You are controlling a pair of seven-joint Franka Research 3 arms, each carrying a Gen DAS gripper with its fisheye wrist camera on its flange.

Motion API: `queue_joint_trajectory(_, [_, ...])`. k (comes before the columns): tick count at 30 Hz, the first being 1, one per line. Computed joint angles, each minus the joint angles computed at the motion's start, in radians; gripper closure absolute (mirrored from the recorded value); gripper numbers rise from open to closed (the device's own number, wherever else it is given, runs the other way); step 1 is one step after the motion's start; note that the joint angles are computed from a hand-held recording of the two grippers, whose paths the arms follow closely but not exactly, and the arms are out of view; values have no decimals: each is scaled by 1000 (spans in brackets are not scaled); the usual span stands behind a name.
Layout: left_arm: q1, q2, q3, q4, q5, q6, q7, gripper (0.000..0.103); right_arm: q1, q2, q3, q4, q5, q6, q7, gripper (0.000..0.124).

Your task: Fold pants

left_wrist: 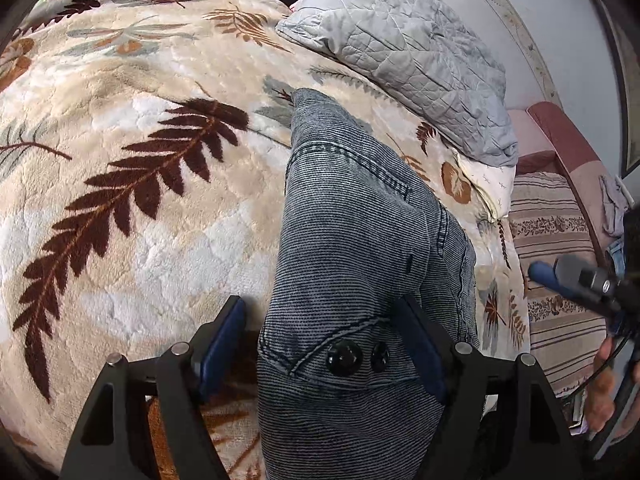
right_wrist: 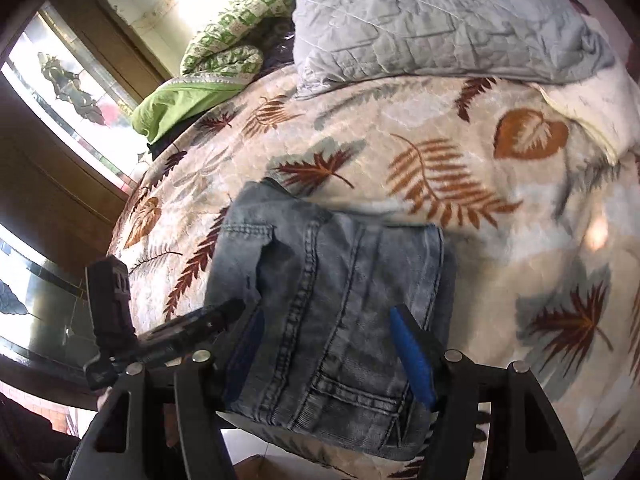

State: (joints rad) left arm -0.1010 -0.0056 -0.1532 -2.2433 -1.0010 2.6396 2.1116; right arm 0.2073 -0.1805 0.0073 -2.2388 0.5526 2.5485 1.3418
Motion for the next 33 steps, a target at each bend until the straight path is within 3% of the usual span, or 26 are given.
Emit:
queue_joint_trajectory(2, [4, -9, 5, -10, -28, -11, 41, 25, 4, 100, 6, 166, -40, -120, 13, 52])
queue_joint_trajectory(6, [6, -17, 12, -18, -53, -27, 99, 25, 44, 344, 47, 489, -233, -237, 122, 51])
queue_joint_trajectory(8, [7, -17, 15, -18, -68, -36, 117, 25, 88, 480, 42, 656, -378, -314, 200, 51])
queue_joint_trajectory(10, [7, -19, 15, -21, -68, -35, 129, 25, 113, 600, 36, 807, -429, -409, 244, 51])
queue_joint_trajectory(16, [2, -13, 12, -18, -75, -20, 142, 25, 176, 761, 10, 1015, -534, -520, 269, 51])
queue_joint_trajectory(18, [4, -12, 13, -17, -88, -25, 149, 25, 203, 791, -18, 1055, -594, -548, 299, 63])
queue_joint_trajectory(19, [4, -6, 12, -11, -89, -27, 146, 25, 186, 800, -13, 1070, -565, -569, 316, 87])
queue_joint_trajectory(20, [7, -7, 13, -11, -92, -31, 148, 25, 165, 801, -6, 1068, -529, -575, 337, 88])
queue_joint_trajectory(24, [10, -6, 10, -12, -91, -22, 156, 25, 152, 712, -25, 900, -526, -411, 439, 88])
queue_joint_trajectory(25, [9, -7, 9, -14, -89, -17, 159, 25, 144, 681, -24, 846, -515, -351, 461, 85])
queue_joint_trajectory(26, [8, -9, 8, -15, -89, -14, 161, 25, 132, 649, -17, 793, -494, -292, 469, 71])
queue_joint_trajectory(31, [6, -15, 9, -22, -106, -11, 164, 25, 69, 450, 19, 533, -378, -69, 420, 66])
queue_joint_trajectory(33, [4, -16, 9, -24, -109, -4, 166, 25, 44, 376, 40, 445, -302, -48, 361, 66])
